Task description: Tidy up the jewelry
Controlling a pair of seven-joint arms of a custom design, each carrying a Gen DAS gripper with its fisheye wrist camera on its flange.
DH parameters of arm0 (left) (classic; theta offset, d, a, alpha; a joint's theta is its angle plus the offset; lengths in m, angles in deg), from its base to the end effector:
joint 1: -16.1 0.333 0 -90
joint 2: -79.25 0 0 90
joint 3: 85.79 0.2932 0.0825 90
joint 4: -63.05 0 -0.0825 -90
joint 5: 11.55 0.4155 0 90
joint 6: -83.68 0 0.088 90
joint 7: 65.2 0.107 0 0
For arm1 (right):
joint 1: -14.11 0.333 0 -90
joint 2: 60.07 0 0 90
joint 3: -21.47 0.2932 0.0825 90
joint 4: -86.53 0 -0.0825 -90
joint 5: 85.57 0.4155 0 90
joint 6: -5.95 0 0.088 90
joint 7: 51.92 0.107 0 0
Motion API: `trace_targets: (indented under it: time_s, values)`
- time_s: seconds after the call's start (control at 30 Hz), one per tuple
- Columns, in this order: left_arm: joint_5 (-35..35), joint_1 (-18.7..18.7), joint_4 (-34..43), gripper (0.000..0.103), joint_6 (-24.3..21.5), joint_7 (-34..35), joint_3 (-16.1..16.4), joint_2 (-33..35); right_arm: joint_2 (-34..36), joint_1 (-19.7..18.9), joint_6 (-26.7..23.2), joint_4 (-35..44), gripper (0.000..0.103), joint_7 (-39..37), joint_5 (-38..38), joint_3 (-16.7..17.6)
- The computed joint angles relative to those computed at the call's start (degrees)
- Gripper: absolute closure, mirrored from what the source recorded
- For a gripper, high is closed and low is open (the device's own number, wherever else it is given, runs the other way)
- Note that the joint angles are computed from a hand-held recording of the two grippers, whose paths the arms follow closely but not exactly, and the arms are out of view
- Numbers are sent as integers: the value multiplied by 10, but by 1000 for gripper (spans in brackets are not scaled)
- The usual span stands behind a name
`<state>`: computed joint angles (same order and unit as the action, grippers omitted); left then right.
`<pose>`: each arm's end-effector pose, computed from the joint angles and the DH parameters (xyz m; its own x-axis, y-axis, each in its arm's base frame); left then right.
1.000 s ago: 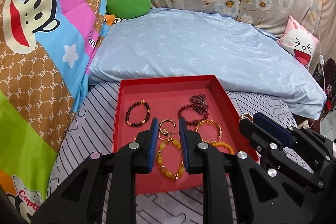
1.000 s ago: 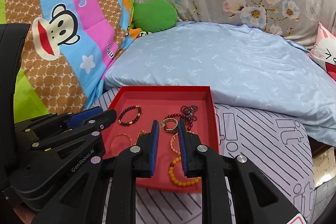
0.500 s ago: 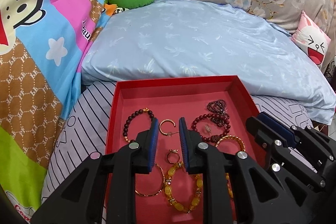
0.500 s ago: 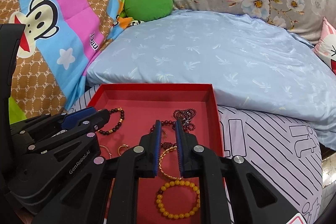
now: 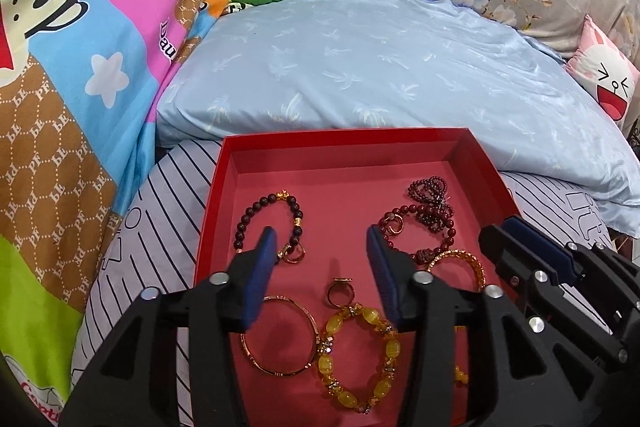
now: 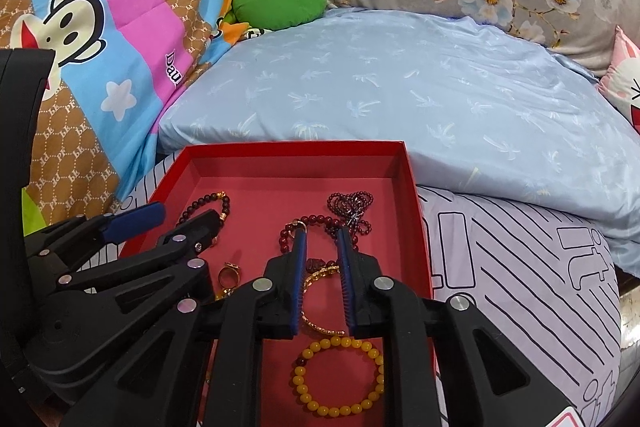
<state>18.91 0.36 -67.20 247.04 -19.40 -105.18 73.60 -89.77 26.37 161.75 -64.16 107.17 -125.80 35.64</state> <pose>0.4526 -0.3544 0.4263 -0.3165 -0.9481 0.0285 -0.7136 0.2182 -0.6657 0.3991 0.2222 0.4307 -0.1487 -0.9874 -0.0547 -0.6958 0.1438 -0.7037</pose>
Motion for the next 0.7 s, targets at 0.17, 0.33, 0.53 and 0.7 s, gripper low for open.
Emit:
trace_targets:
  time_s: [0.17,0.33,0.53,0.7]
  values:
    - [11,2,-1,51,-2,-11,-1,-4,-5,2,-5,-4,84,-2,3,1]
    - [10,4,-8,51,-3,-12,-3,-10,-12,6,-12,-9,80,1,8,2]
    - [-9,6,-30,51,-2,-3,-9,-34,-32,15,-25,-20,80,6,16,8]
    - [-35,11,-58,51,-1,6,-20,-67,-63,31,-53,-33,80,11,26,16]
